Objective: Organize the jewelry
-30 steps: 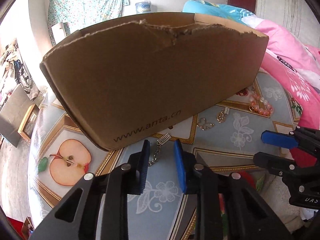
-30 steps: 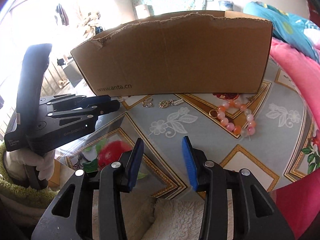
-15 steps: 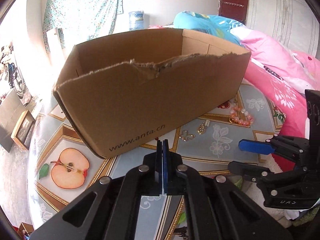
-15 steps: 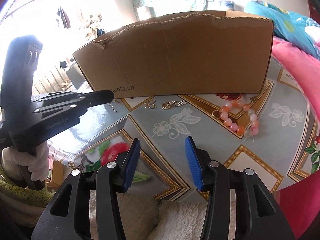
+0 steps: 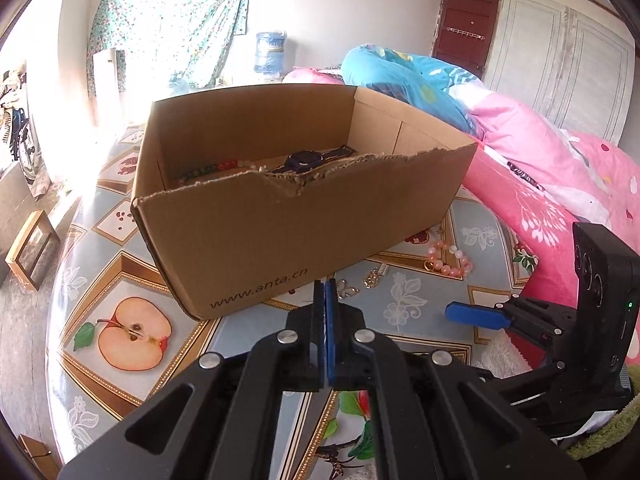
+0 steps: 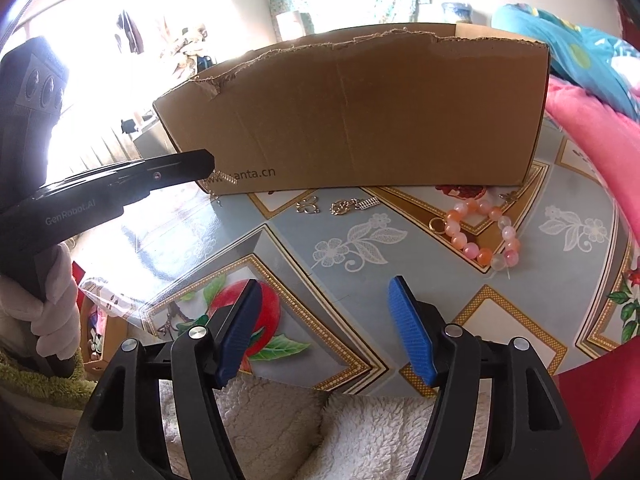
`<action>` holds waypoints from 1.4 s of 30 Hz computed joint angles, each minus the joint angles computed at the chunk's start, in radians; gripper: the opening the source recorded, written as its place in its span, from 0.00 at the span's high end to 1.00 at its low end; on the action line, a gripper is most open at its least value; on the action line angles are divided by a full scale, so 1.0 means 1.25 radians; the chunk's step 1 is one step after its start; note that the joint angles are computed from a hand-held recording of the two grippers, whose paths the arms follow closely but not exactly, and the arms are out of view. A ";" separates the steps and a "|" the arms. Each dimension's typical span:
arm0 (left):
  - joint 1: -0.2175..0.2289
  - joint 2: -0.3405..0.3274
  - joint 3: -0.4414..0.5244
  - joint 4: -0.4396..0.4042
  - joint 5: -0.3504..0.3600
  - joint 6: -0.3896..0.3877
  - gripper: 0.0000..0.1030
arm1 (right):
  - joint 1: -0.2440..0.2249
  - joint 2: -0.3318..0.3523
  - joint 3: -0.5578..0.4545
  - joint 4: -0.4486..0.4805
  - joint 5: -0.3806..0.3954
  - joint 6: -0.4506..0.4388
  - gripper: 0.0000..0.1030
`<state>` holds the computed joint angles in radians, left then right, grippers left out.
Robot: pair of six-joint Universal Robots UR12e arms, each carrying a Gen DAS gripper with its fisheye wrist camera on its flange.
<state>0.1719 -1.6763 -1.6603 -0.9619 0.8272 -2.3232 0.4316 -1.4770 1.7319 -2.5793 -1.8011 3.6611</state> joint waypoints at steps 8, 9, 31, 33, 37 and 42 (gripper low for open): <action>-0.005 -0.003 -0.003 -0.001 0.017 0.003 1.00 | -0.004 -0.015 0.002 -0.001 -0.048 0.001 0.45; -0.006 -0.003 -0.004 0.001 0.020 0.003 1.00 | -0.003 -0.015 0.000 0.004 -0.066 -0.004 0.46; -0.013 -0.013 -0.007 0.003 0.029 -0.008 1.00 | -0.026 -0.015 -0.033 0.206 -0.214 -0.105 0.95; -0.013 -0.013 -0.009 0.004 0.030 -0.009 1.00 | -0.037 -0.019 -0.030 0.207 -0.207 -0.078 0.95; -0.012 -0.012 -0.010 0.006 0.028 -0.008 1.00 | -0.044 -0.019 -0.032 0.221 -0.220 -0.054 0.95; -0.012 -0.012 -0.011 0.010 0.028 -0.012 1.00 | -0.047 -0.030 -0.017 0.152 -0.178 -0.075 0.82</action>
<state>0.1572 -1.6910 -1.6745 -0.9499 0.8618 -2.3385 0.3733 -1.5140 1.7108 -2.3891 -2.0232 3.5676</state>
